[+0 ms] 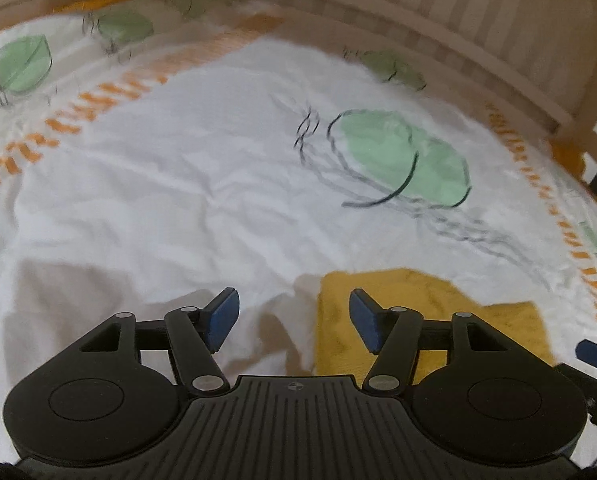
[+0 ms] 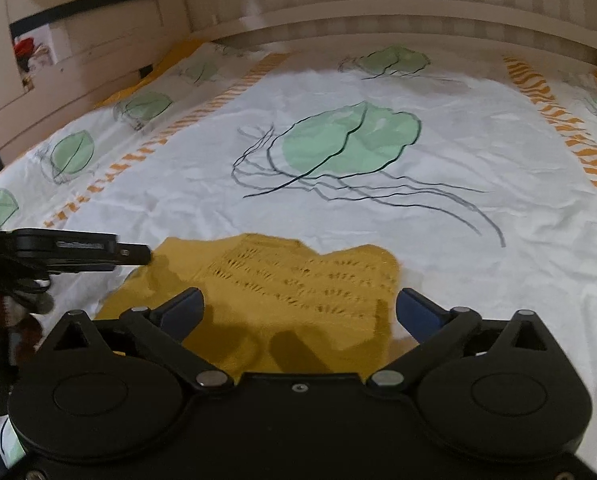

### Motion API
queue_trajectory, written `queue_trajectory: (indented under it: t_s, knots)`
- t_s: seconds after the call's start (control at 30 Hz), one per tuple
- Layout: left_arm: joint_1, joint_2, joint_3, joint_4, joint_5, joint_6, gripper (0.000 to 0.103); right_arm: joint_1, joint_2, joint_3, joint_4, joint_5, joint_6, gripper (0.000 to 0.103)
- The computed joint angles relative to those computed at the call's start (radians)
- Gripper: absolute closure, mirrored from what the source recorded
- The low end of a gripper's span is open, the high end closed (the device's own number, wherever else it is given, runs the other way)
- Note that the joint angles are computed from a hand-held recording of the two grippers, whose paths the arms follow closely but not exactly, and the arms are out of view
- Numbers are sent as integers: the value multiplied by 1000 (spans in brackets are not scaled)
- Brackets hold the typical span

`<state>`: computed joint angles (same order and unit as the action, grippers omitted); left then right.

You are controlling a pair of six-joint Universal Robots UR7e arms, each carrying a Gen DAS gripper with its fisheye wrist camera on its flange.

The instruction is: Fold small clothes

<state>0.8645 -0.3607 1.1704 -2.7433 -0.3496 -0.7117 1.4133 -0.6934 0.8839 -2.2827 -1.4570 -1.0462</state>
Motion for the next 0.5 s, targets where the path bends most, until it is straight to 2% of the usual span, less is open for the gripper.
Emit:
queue_trajectory:
  t_s: [0.13, 0.2, 0.3, 0.4, 0.5]
  knots:
    - [-31, 8, 9, -94, 28, 121, 28, -7, -11, 11, -36, 14, 36, 0]
    - [-43, -3, 38, -86, 15, 117, 27, -11, -19, 20, -47, 20, 54, 0]
    - [-51, -29, 84, -40, -47, 76, 27, -16, -35, 36, -40, 22, 74, 0]
    - [-61, -32, 102, 42, -50, 74, 27, -18, -61, 72, -11, 16, 38, 0]
    - [-76, -41, 140, 95, -49, 63, 27, -18, -100, 141, -22, -3, -54, 0]
